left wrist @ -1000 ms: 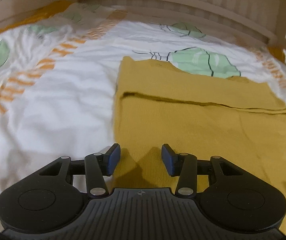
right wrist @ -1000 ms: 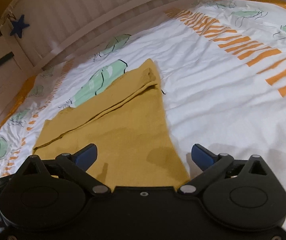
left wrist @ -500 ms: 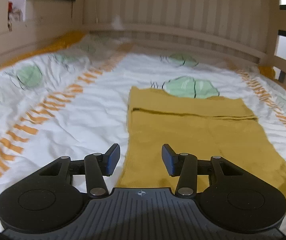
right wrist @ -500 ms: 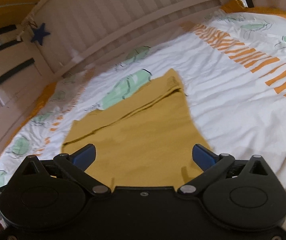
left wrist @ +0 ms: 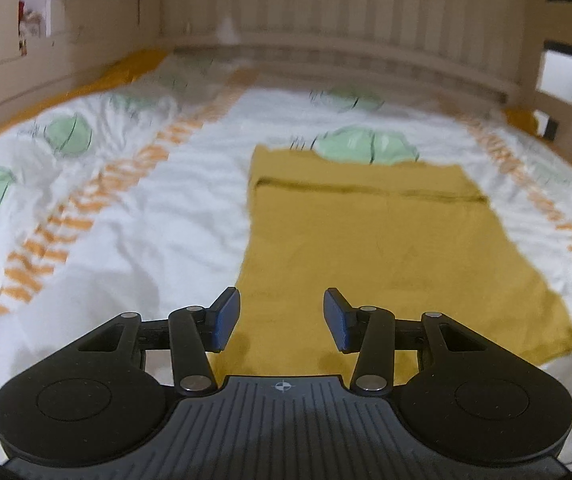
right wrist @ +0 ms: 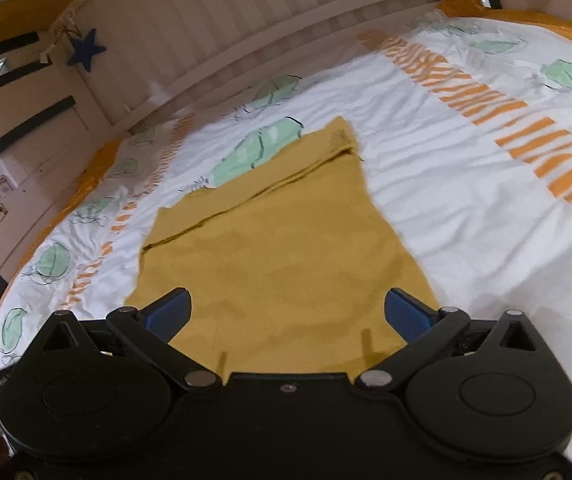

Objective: Fold small clothes
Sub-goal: 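Open the right tool and move both tools to the sweater hem, then close both tools on the ribbed hem of the yellow sweater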

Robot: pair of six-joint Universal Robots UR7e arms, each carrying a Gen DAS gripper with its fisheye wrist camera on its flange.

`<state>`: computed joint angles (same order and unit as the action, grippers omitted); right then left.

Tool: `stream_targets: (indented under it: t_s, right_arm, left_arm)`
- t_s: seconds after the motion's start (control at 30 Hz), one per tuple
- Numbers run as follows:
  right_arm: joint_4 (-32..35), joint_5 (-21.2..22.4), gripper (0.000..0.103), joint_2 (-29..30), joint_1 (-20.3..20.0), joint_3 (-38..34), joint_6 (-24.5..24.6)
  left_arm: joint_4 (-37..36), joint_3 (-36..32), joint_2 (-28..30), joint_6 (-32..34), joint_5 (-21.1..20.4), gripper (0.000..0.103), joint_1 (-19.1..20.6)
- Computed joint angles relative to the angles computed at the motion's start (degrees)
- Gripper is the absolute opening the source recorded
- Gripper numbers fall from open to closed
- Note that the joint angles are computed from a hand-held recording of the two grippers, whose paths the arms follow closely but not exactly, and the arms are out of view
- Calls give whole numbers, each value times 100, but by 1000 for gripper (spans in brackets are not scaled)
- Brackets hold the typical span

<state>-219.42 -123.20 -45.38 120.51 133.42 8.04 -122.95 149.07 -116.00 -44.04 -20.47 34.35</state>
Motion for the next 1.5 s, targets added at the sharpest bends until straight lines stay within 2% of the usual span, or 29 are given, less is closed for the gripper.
stream_targets:
  t_s: [0.2,0.43,0.63,0.73,0.87,1.03,1.17,1.3,1.5]
  right_arm:
    - [483,-171,103,-90,-100,-8,319]
    - [1024,-361,103,-79,-81,-116,301]
    - [1231,-417,103,-91,-83,-160,294]
    - [1369,-455,103,-95,-74,-202,299]
    - [1495,-415,103,-135,-96,-234,309]
    - [1361,-481,103,-146,-94,-280,179]
    - [1743,-562,103,-241,-204,-412,93]
    - [2359,-368,103,-437,-443,-476,253]
    - [2856,32,103,-601,-755,-494,433]
  left_arm:
    - [796,-68,-108,-521,-104,45,251]
    - [639,-240,308,-407,-441,45,912]
    - [680,-204,554,-380,-300,45,966]
    - [524,-210,703,-208,-307,46,1044]
    - [-35,-175,848,224,-370,50,1161]
    - [-489,-109,948,525,-388,50,1217]
    - [-624,-102,977,608,-406,50,1241]
    - [-747,-103,971,711,-442,50,1281]
    - [-932,-129,1008,827,-537,51,1349]
